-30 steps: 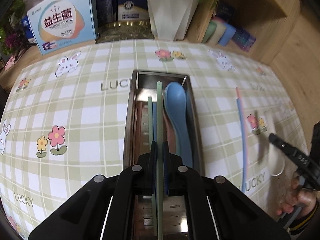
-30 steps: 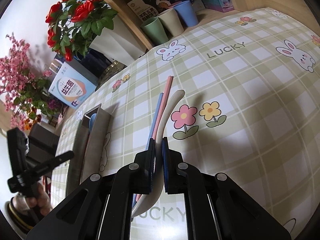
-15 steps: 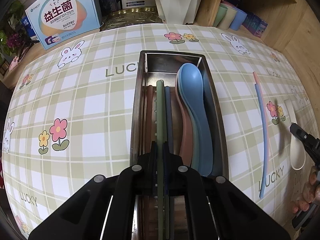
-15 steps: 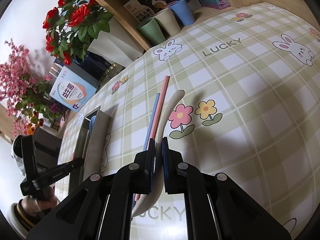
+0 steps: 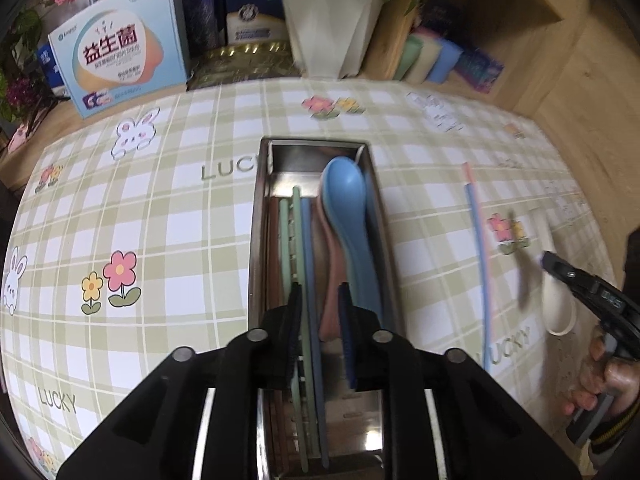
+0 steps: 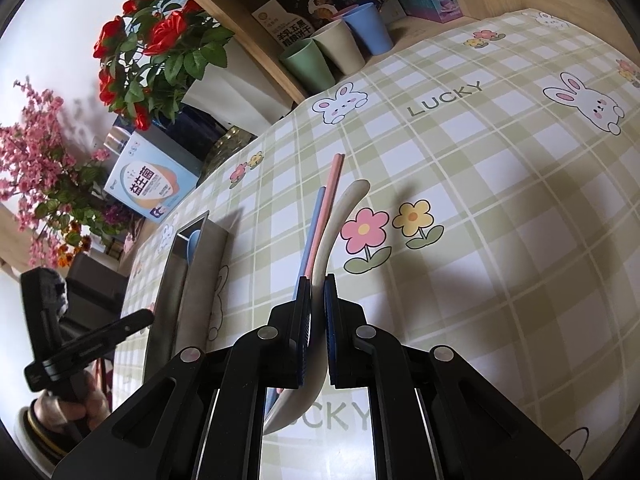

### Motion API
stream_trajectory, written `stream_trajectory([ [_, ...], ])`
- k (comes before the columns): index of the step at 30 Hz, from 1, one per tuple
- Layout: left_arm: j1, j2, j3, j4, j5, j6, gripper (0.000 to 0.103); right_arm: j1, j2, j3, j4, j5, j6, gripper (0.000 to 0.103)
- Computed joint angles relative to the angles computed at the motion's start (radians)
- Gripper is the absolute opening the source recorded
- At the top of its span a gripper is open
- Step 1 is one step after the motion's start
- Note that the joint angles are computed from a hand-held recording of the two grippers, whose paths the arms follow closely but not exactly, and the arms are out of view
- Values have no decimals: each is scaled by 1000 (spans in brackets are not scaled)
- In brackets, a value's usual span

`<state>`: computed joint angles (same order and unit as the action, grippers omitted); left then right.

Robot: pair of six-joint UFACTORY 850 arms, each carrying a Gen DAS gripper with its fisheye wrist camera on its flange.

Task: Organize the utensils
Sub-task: 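Lower the green chopstick into the basket and open left gripper, then carry the white spoon into the basket and open right gripper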

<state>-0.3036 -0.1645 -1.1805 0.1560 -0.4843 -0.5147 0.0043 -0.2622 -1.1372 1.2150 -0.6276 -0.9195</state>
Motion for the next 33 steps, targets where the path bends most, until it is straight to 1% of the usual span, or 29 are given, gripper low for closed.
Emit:
stream_trajectory([
  [2, -1, 31, 25, -19, 25, 34, 29, 3, 1, -3, -11, -2, 8, 7],
  [3, -3, 45, 36, -13, 32, 38, 34, 6, 1, -6, -19, -3, 14, 7],
  [4, -4, 53, 42, -8, 35, 39, 42, 10, 1, -9, -30, -3, 22, 7],
  [5, -5, 63, 51, 3, 39, 35, 46, 15, 1, -12, -40, -4, 29, 7],
  [7, -4, 82, 67, 18, 47, 35, 61, 26, -2, -22, -67, -7, 51, 7],
  [9, -2, 97, 81, 32, 55, 29, 67, 45, -9, -41, -106, -10, 86, 7],
  [10, 2, 106, 90, 37, 63, 28, 73, 52, -13, -49, -118, -11, 96, 7],
  [14, 19, 125, 110, -3, 81, 70, 89, 92, -31, -92, -167, -22, 133, 7],
  [16, 21, 135, 118, 31, 89, 45, 97, 122, -48, -127, -199, -31, 157, 7],
  [20, 39, 159, 141, 43, 115, 24, 97, 179, -78, -189, -249, -42, 190, 7],
  [26, 86, 191, 175, 70, 138, -35, 97, 261, -154, -305, -341, -69, 264, 7],
  [29, 112, 209, 197, 31, 148, -10, 97, 302, -197, -359, -407, -77, 319, 7],
  [33, 130, 227, 223, 5, 157, 1, 97, 341, -235, -402, -466, -80, 377, 7],
])
